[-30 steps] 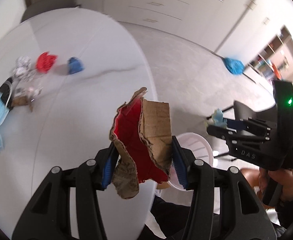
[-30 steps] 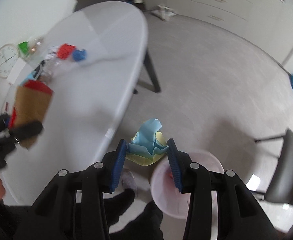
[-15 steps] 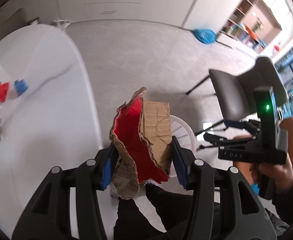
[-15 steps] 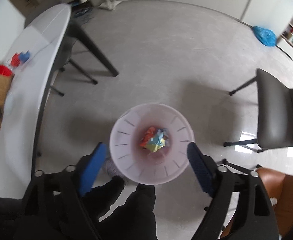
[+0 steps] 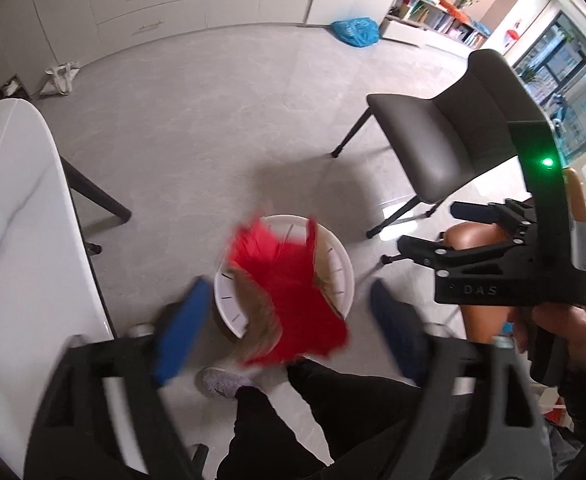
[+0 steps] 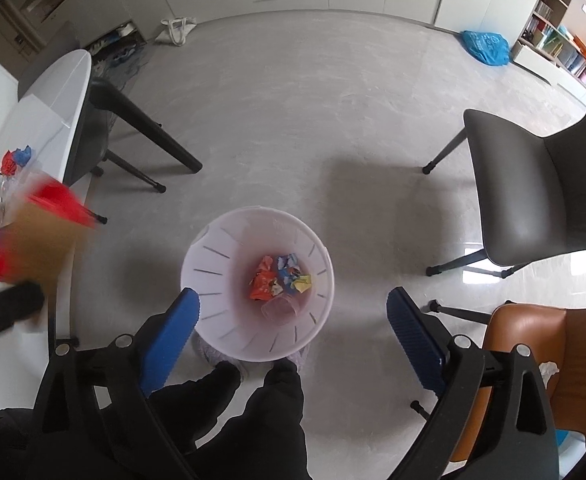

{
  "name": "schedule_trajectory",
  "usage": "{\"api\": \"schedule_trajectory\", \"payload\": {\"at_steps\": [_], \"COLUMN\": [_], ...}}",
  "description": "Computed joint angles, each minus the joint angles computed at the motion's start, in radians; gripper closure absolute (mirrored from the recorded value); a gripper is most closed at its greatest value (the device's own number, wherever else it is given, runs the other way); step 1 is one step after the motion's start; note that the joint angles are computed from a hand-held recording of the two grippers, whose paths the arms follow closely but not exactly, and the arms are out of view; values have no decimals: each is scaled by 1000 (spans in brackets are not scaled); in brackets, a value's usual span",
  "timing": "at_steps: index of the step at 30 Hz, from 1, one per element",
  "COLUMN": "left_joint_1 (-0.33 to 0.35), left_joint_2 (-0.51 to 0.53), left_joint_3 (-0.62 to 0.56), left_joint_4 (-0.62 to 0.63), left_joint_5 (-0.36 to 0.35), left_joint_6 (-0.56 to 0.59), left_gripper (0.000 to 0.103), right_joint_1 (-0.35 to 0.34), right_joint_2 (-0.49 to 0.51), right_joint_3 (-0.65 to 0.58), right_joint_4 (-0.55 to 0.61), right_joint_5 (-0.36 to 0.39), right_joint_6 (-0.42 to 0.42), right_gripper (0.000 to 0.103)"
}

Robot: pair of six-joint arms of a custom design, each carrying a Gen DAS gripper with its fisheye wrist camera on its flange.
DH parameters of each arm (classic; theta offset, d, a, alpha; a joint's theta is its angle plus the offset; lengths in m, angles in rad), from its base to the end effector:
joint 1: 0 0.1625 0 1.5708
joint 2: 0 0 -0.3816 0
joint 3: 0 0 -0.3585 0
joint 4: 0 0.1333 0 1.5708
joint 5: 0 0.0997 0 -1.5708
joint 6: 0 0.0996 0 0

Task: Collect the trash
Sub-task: 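Carry the cloth and red-lined cardboard over the wastebasket and release them with both tools, then move both tools back to the table and grasp the blue denim pouch with the right tool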

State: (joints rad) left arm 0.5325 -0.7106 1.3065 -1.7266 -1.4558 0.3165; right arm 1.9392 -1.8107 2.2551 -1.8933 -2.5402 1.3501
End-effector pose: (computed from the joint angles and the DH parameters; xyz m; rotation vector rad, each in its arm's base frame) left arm -0.4727 -0.4466 0.0782 1.8032 2.1836 0.5350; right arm 0.1648 -0.2849 0.3110 -1.0162 -2.0576 0.8234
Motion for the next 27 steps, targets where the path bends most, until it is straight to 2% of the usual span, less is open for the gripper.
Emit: {"api": "schedule_trajectory", "payload": {"at_steps": [3, 11, 27], "left_joint_1": [-17, -18, 12], "left_joint_2": [-3, -24, -34], "left_joint_3": [7, 23, -4], "left_joint_4": [-3, -25, -31], "left_joint_5": [7, 26, 56], "left_joint_6": [-12, -21, -70], "left_gripper": [8, 8, 8], "right_joint_1": [4, 14, 19], "right_joint_2": [-15, -14, 72], "right_joint_3": [4, -8, -59], "right_joint_4": [9, 32, -28], "right_joint_5": [-2, -3, -9], "right_joint_6": [5, 21, -59], "right_gripper": [9, 7, 7]}}
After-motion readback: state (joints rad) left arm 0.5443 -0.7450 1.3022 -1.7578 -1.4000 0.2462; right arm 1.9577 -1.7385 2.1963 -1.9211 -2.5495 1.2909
